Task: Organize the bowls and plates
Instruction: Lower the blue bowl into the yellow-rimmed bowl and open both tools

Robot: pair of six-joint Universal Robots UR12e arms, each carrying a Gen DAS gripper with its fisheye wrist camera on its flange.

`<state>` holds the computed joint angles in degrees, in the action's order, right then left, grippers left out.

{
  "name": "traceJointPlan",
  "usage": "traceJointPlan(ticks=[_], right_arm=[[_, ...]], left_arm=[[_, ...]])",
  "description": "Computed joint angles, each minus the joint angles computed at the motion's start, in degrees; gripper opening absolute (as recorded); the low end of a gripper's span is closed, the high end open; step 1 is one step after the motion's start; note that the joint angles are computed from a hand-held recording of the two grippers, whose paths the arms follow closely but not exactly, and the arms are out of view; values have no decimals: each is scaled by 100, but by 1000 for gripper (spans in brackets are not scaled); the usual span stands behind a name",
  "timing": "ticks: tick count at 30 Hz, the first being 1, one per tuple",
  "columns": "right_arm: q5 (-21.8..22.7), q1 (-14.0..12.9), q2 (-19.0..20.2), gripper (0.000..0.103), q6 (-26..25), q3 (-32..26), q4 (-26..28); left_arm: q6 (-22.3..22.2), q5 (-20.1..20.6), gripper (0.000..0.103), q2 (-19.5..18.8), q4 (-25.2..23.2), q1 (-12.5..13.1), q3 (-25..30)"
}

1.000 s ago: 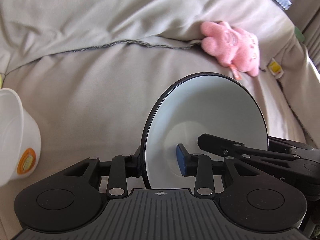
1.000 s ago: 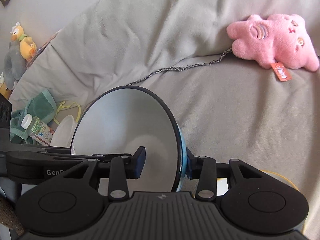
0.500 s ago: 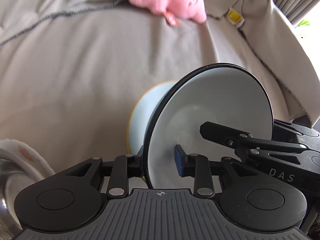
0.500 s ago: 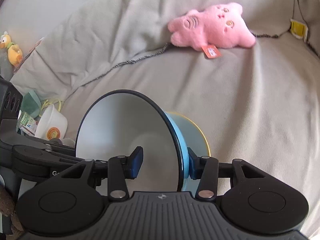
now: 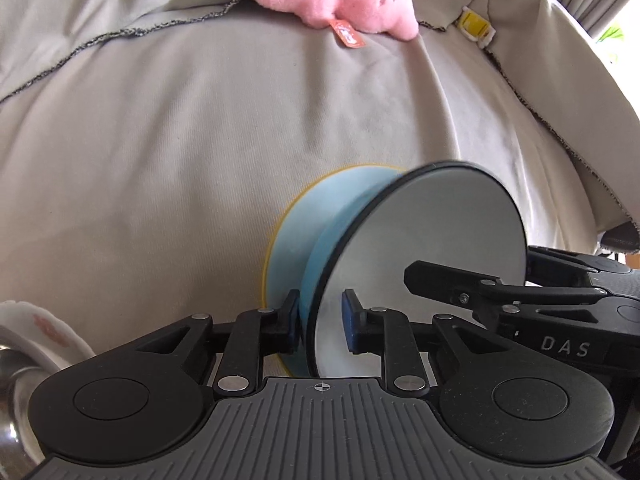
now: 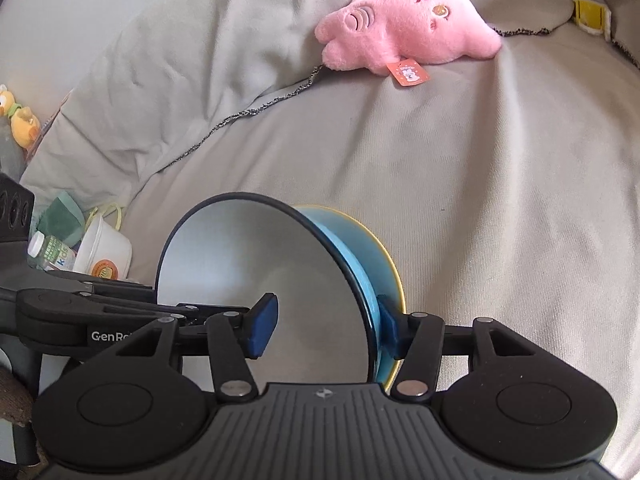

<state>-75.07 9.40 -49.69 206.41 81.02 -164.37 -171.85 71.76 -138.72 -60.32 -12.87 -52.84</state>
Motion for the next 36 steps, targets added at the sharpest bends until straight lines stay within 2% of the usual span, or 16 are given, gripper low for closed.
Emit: traceJointPlan(ticks=[4, 10, 16, 20, 22, 26, 31, 35, 36], right_arm=[[144, -40, -30, 54, 49, 15, 94], [-208, 53, -78, 54, -219, 52, 27], [-426, 63, -135, 54, -228, 98, -111], [-1103, 182, -187, 54, -486, 147, -333], [-1251, 211, -205, 54, -608, 164, -418], [-1275, 202, -191, 54, -579, 144, -334], [-1221, 191, -125, 55, -481, 124, -53], [-1109, 185, -85, 55, -436, 132, 52], [-1136, 192, -79, 55, -442, 130, 42]], left_arm=[[-15, -16, 23, -6, 33, 11, 15], [45, -75, 23, 5, 12, 22, -18], [15, -127, 23, 1, 85, 40, -23], [-26, -147, 22, 69, 313, 59, -125], [-25, -72, 22, 100, 421, 55, -152], [127, 117, 22, 208, 902, 33, -357], [243, 314, 22, 242, 898, 7, -421], [322, 490, 22, 271, 1113, -4, -551], [299, 473, 25, 261, 1085, 7, -547]])
